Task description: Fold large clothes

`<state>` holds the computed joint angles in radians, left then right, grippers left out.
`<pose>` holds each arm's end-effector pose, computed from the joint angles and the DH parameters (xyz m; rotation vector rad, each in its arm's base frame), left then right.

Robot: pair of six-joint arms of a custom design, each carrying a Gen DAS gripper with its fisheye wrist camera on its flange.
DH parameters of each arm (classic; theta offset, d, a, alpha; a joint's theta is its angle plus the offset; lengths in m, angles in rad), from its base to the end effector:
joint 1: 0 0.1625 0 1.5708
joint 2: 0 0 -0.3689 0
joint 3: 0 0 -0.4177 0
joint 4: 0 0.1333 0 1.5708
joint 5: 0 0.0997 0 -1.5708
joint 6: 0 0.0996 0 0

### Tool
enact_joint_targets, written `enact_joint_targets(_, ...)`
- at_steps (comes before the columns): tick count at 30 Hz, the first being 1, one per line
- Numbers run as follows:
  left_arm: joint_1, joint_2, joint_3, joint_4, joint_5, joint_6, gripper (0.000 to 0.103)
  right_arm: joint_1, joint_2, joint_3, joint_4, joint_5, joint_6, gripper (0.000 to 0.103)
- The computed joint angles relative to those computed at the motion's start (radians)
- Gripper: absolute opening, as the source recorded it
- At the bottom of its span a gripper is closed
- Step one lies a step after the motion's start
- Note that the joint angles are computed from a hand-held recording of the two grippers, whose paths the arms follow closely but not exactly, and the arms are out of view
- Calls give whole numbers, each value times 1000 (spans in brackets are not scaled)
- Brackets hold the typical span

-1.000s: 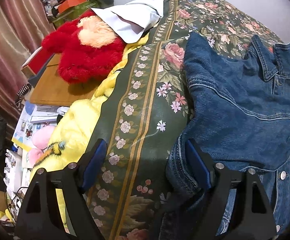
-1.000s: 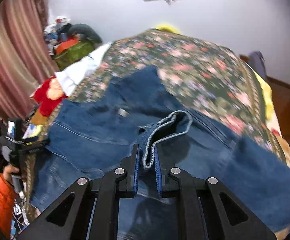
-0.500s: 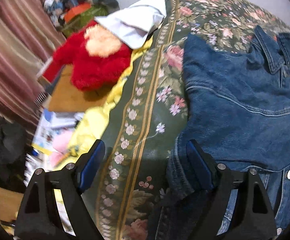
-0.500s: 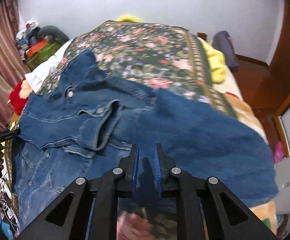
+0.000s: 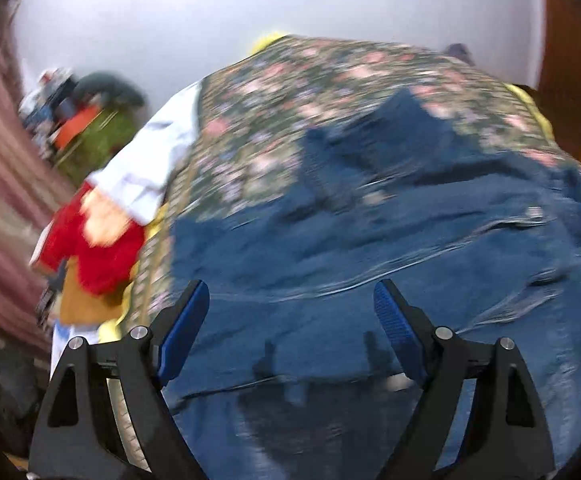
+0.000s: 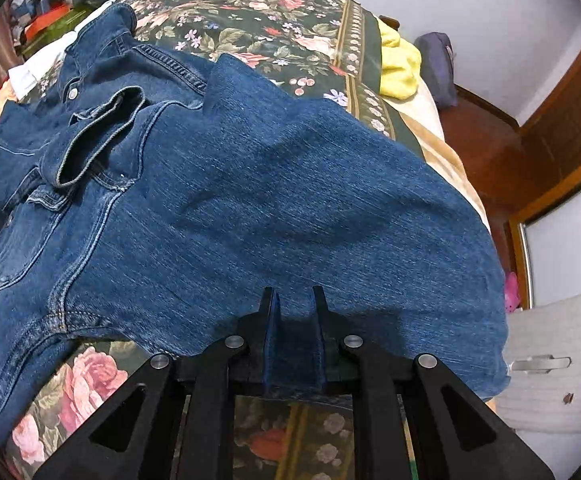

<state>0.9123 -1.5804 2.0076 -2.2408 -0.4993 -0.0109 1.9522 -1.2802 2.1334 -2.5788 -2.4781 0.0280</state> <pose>-0.1221 -0.5186 0.3360 0.5279 2.0546 -0.6564 0.2327 -0.4328 0.1560 0.3121 -2.2326 0.3943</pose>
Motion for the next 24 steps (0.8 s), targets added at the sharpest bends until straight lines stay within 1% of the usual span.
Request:
enact_joint_targets(1, -10, 11, 0, -4, -16, 0, 85, 0, -3, 2, 5, -5, 1, 12)
enact_joint_targets(2, -22, 32, -4, -16, -56, 9, 85, 2, -5, 3, 10, -10, 2, 12)
enact_joint_targets(4, -33, 73, -14, -32, -111, 23, 85, 8, -13, 10, 25, -43, 2, 12)
enact_joint_targets(8, -47, 165, -30, -24, -200, 29, 85, 14, -30, 32, 25, -94, -3, 12)
enact_joint_targets(10, -54, 210, -40, -9, -244, 34, 85, 7, -46, 44, 19, -100, -11, 12)
enact_joint_targets(12, -62, 241, -34, -6, -268, 50, 85, -3, -77, 60, 24, -104, -5, 12)
enact_joint_targets(16, -83, 293, -12, -38, -290, 88, 85, -21, -135, 89, 40, -123, 8, 12)
enact_joint_targets(17, -86, 298, -10, -39, -291, 91, 85, -28, -144, 92, 42, -128, 9, 15)
enact_joint_targets(18, -92, 316, -5, -51, -278, 99, 85, -34, -160, 100, 52, -141, 18, 20)
enact_joint_targets(19, -96, 323, 1, -65, -263, 105, 84, -39, -170, 108, 44, -157, 18, 44)
enact_joint_targets(20, -101, 332, 8, -90, -248, 117, 79, -38, -162, 114, 20, -212, 19, 82)
enact_joint_targets(21, -104, 335, 10, -110, -250, 125, 69, -37, -149, 127, -45, -276, -12, 96)
enact_joint_targets(22, -106, 337, 6, -116, -251, 121, 64, -40, -153, 143, -99, -298, -52, 103)
enact_joint_targets(23, -106, 343, 1, -122, -244, 115, 57, -49, -181, 160, -111, -278, -63, 103)
enact_joint_targets(24, -106, 343, -5, -130, -244, 108, 54, -67, -225, 172, -82, -229, -38, 103)
